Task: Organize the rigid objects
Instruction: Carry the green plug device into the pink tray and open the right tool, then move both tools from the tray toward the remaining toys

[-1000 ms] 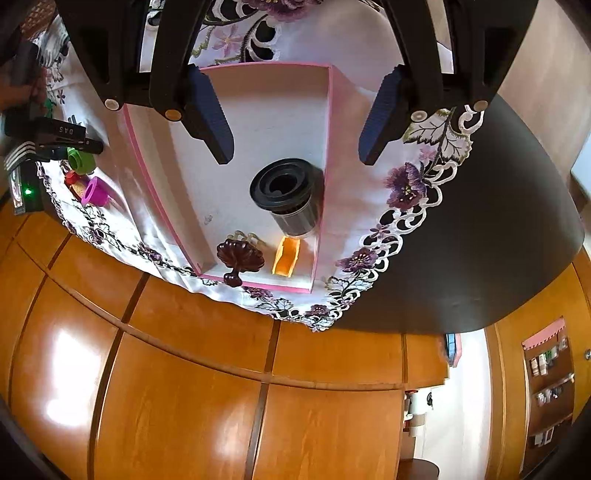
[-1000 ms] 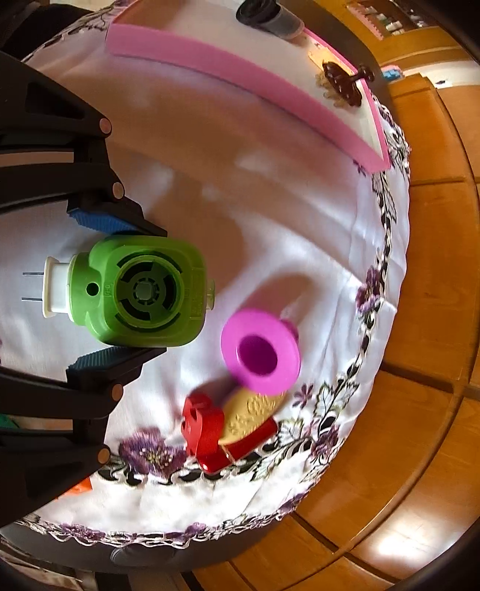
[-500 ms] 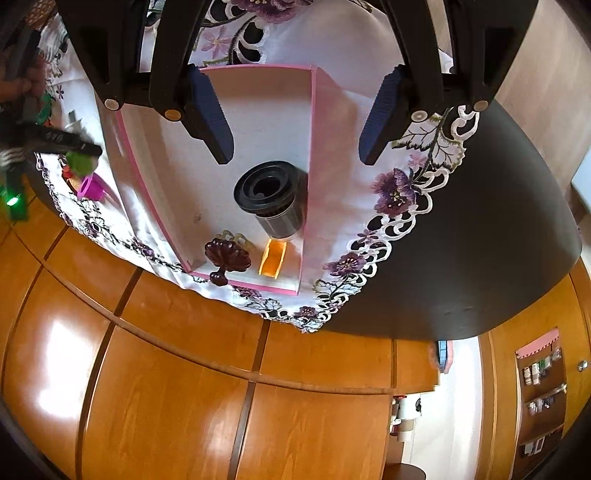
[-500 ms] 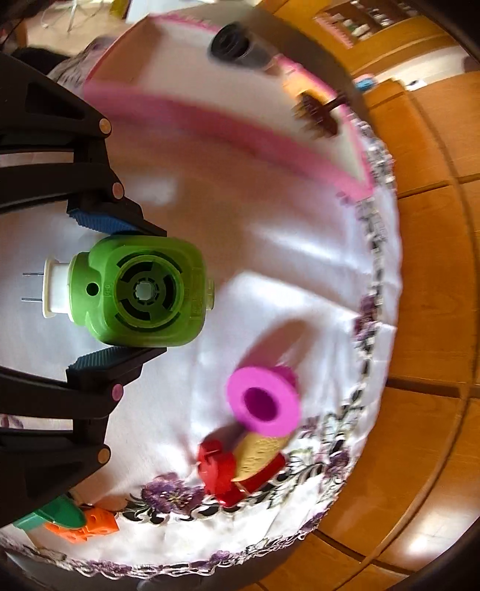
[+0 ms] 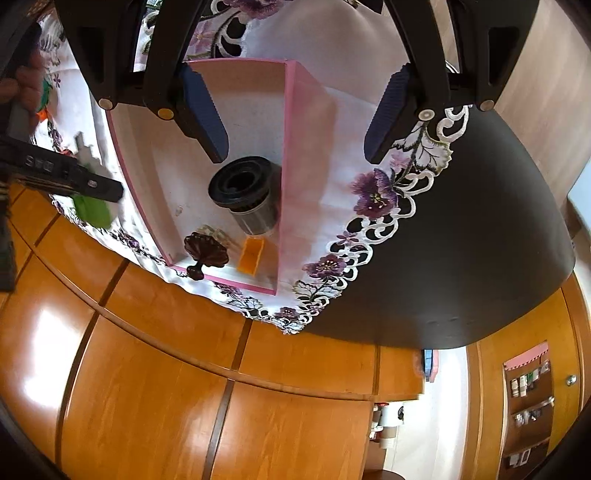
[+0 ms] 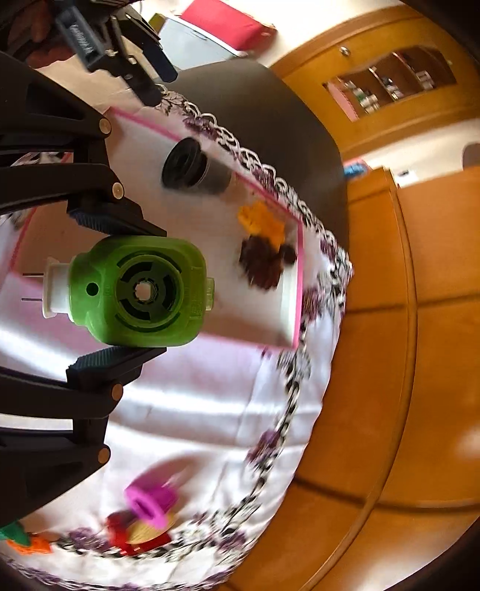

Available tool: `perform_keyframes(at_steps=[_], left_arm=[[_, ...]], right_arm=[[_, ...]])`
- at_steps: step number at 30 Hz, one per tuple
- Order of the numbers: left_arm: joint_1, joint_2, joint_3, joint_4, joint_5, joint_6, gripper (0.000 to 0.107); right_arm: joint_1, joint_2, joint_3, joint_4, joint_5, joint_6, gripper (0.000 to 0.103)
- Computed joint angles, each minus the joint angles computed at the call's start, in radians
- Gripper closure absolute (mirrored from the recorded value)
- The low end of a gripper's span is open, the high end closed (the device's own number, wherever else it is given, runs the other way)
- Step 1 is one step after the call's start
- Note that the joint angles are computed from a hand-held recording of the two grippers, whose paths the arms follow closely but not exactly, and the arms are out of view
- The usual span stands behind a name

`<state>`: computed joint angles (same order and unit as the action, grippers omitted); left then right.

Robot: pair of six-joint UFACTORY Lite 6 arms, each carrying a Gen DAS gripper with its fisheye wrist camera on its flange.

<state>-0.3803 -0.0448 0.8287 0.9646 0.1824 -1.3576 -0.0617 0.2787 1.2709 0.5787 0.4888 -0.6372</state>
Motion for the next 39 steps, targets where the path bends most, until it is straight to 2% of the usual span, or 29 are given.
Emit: perform_keyframes(at_steps=[4,7,12,14,16,19,28,39], left_arm=[[0.008,0.0,-0.002,-0.031,-0.013,0.041,0.03],[0.015,0.003,-0.002,-0.067,-0.021,0.078,0.03],[0.029,0.02,0.002,-0.111,-0.028,0.121,0.03],[0.035,0.026,0.005,-0.113,-0.03,0.124,0.03],[0.036,0.03,0.006,-0.105,-0.027,0.115,0.03],[0.031,0.029,0.008,-0.072,-0.019,0.082,0.03],[0.009,-0.005,0.0,-0.044,0.001,0.052,0.03],[-0.034,-0.042,-0.01,-0.017,0.034,0.031,0.03]], right_arm=[[0.078,0.174,0.172,-0.222,-0.037,0.248,0.05],[0.098,0.336,0.336,-0.379,0.003,0.428,0.05],[0.142,0.47,0.48,-0.589,-0.017,0.593,0.05],[0.145,0.496,0.519,-0.6,-0.002,0.597,0.05],[0.141,0.504,0.541,-0.581,0.017,0.581,0.05],[0.116,0.483,0.513,-0.454,0.021,0.47,0.05],[0.074,0.253,0.223,-0.179,-0.12,0.221,0.049],[-0.031,0.033,-0.006,0.015,-0.142,-0.008,0.049]])
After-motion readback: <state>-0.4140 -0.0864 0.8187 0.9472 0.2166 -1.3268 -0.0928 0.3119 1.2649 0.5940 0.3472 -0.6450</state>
